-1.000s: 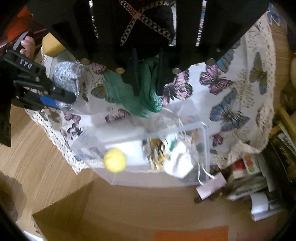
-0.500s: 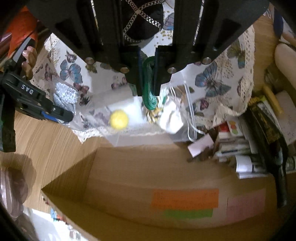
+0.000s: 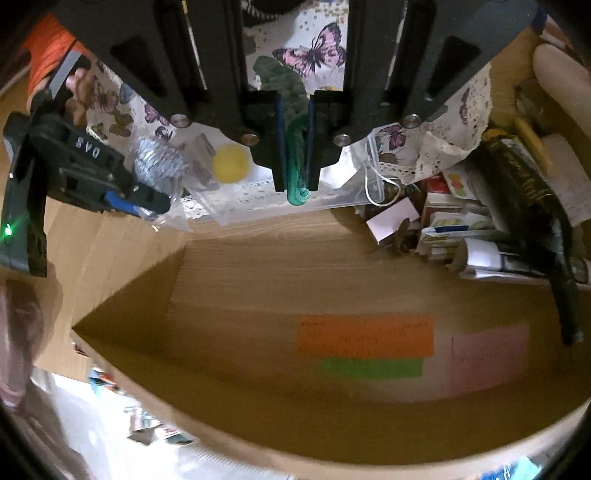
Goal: Organize soft objects
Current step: 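Carry both items into the clear box and release them, then grasp the yellow sponge with the right tool while the left tool grasps the black pouch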
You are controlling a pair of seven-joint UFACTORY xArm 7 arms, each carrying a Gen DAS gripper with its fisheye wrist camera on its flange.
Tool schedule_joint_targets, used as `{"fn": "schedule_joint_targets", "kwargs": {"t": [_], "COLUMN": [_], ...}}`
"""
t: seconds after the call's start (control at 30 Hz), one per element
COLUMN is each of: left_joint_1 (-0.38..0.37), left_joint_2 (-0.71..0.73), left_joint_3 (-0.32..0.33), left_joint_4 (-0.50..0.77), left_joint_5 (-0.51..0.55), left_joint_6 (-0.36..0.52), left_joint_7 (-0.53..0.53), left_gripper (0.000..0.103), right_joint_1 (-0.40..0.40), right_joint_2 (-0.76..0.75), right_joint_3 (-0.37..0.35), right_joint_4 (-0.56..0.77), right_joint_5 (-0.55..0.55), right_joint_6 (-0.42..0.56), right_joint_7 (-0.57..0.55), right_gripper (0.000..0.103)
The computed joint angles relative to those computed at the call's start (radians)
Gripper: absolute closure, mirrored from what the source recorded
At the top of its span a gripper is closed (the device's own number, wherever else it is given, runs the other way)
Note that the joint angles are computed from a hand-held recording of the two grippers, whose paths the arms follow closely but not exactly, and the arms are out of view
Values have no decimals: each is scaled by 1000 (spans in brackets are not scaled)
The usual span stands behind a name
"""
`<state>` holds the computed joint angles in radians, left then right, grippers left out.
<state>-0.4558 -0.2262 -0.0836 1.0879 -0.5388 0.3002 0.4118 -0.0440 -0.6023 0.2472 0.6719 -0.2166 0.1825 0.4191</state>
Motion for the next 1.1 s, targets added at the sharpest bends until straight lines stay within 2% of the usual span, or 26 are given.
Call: {"fn": "schedule_joint_targets", "kwargs": {"t": [0.13, 0.27, 0.4, 0.5, 0.63, 0.67, 0.77, 0.8, 0.83, 0.9, 0.97, 1.03, 1.1], "left_joint_1": [17, 39, 84, 105, 119, 122, 123, 123, 121, 114, 107, 94, 85], "left_joint_2": [71, 123, 175, 211, 233, 233, 213, 204, 189, 157, 119, 74, 26], "left_joint_3": [-8, -23, -55, -65, -74, -75, -79, -79, -77, -73, -68, -60, -54], "left_joint_4": [56, 75, 84, 91, 107, 107, 96, 93, 87, 65, 34, -6, -52], "left_joint_5": [0, -7, 137, 228, 181, 179, 164, 152, 132, 108, 107, 113, 136], "left_joint_6": [-22, -69, -65, -27, 35, 40, 42, 45, 47, 33, 6, -24, -52], "left_joint_7": [-36, -60, -163, -218, -175, -174, -163, -153, -138, -118, -114, -105, -115], "left_gripper": [95, 95, 95, 95, 95, 95, 93, 92, 84, 71, 54, 46, 39], "right_joint_1": [-5, -46, -28, 6, 79, 92, 112, 122, 133, 130, 100, 96, 106], "right_joint_2": [94, 182, 266, 314, 357, 360, 349, 342, 328, 306, 261, 203, 138], "right_joint_3": [26, 78, 79, 55, -7, -19, -38, -49, -59, -57, -33, -30, -36], "right_joint_4": [58, 114, 162, 182, 204, 206, 208, 206, 201, 193, 169, 134, 93], "right_joint_5": [-18, -79, -134, -170, -161, -159, -163, -151, -134, -133, -171, -173, -150], "right_joint_6": [-10, -16, 15, 41, 84, 92, 119, 125, 126, 119, 100, 82, 72], "right_joint_7": [5, 49, 67, 70, 40, 34, 35, 26, 16, 18, 53, 51, 33], "right_gripper": [83, 83, 83, 83, 81, 77, 77, 76, 74, 59, 48, 44, 34]}}
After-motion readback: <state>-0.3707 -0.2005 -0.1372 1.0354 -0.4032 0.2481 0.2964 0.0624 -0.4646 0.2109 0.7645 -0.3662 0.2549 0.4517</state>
